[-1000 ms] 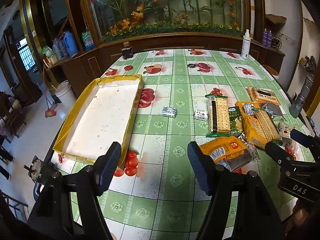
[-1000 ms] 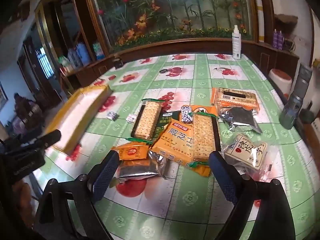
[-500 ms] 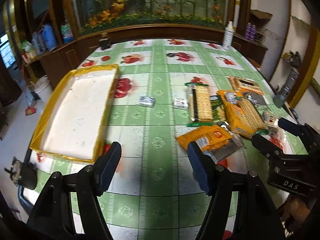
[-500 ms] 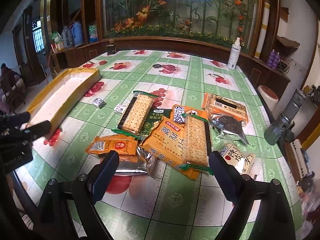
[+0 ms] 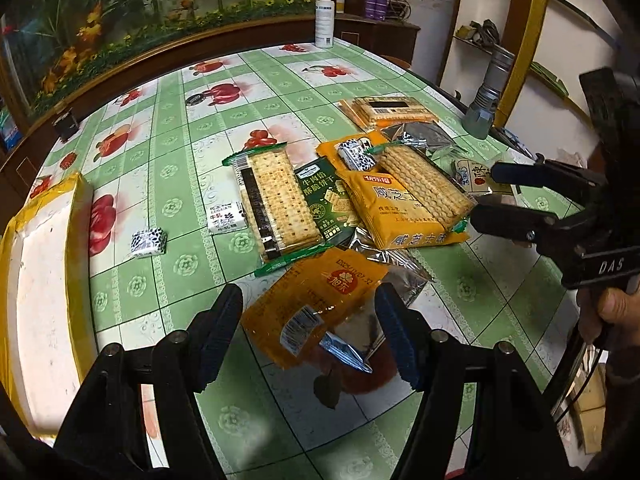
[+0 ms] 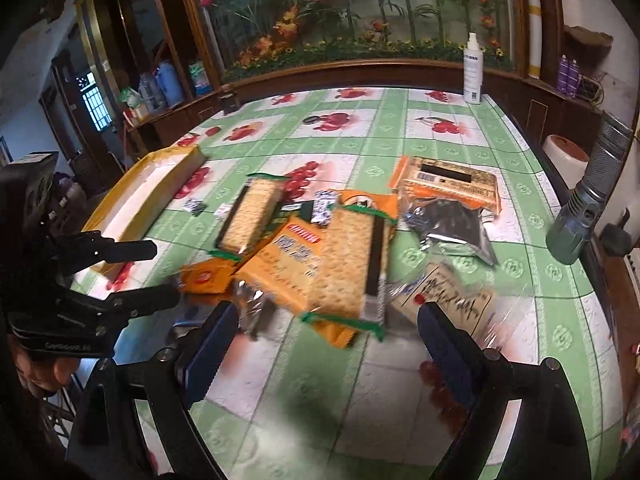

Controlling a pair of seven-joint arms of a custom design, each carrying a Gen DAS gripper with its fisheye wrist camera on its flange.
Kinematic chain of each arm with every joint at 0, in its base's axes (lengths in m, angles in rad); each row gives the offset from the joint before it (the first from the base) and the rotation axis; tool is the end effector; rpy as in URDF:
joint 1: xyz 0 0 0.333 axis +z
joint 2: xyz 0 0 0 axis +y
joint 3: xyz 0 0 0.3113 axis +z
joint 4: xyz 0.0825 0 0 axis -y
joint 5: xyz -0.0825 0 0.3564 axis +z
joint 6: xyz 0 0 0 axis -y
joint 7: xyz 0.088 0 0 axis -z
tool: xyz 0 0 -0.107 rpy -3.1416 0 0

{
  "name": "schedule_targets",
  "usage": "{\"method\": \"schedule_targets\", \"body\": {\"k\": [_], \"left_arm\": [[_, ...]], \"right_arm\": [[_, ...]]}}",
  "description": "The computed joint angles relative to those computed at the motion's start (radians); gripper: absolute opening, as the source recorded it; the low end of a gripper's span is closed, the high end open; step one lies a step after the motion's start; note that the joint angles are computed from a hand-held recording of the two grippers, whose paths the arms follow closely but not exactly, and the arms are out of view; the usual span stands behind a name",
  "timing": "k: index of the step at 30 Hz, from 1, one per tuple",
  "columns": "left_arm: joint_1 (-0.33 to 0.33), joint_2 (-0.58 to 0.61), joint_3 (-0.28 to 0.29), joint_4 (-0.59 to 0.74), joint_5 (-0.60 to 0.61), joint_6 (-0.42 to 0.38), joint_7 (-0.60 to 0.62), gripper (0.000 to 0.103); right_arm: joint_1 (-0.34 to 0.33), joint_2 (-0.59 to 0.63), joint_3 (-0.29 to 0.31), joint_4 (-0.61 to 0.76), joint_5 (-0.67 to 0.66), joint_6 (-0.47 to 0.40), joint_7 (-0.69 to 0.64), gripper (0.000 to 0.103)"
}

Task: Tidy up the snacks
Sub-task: 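Grasp the small orange snack packet with the left tool while the right tool grasps a saltine cracker pack, then carry both packets over the yellow tray and open both tools to drop them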

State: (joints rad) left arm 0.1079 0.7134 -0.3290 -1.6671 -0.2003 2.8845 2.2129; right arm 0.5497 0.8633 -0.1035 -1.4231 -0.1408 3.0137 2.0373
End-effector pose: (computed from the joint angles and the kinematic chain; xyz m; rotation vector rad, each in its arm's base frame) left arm 0.6939 -0.1010 0.2790 -1.3537 2.4122 -0.7476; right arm 0.6614 0.3533 0.2804 -1.8862 1.5760 -0.4601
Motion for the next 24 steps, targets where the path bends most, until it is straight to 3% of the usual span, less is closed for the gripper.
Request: {"method": "schedule_targets", "body": {"k": [2, 4, 7, 12, 17, 21, 24], "left_arm": [[-0.009, 0.027, 0.009, 0.047, 0.012, -0.037, 0.0, 0.068], [0.009, 0.057, -0.01, 0.102, 0.009, -0.117, 0.033, 0.068], [-0.005, 0.107, -0.001, 0.182, 0.008, -0.195, 0.066, 0.068], [-0.013, 0.146, 0.006, 0.255, -0.024, -0.269, 0.094, 0.067], [0.012, 0.142, -0.025, 0.245, -0.083, -0.284, 0.174, 0.044], [0.016, 0.116, -0.028, 0.197, -0.114, -0.246, 0.207, 0.03], [0.032, 0.101, -0.038, 0.17, -0.146, -0.233, 0.225, 0.023]], "right_arm": [[-0.051, 0.03, 0.059, 0.053, 0.02, -0.014, -0.037, 0.092], [-0.061, 0.072, 0.066, 0.128, 0.032, -0.061, -0.05, 0.091], [-0.109, 0.13, 0.132, 0.215, 0.073, -0.085, -0.096, 0.088], [-0.101, 0.204, 0.124, 0.342, 0.093, -0.162, -0.122, 0.08], [-0.088, 0.254, 0.105, 0.431, 0.095, -0.227, -0.123, 0.064], [-0.119, 0.248, 0.158, 0.403, 0.128, -0.182, -0.16, 0.048], [-0.117, 0.231, 0.16, 0.35, 0.145, -0.113, -0.165, 0.048]]}}
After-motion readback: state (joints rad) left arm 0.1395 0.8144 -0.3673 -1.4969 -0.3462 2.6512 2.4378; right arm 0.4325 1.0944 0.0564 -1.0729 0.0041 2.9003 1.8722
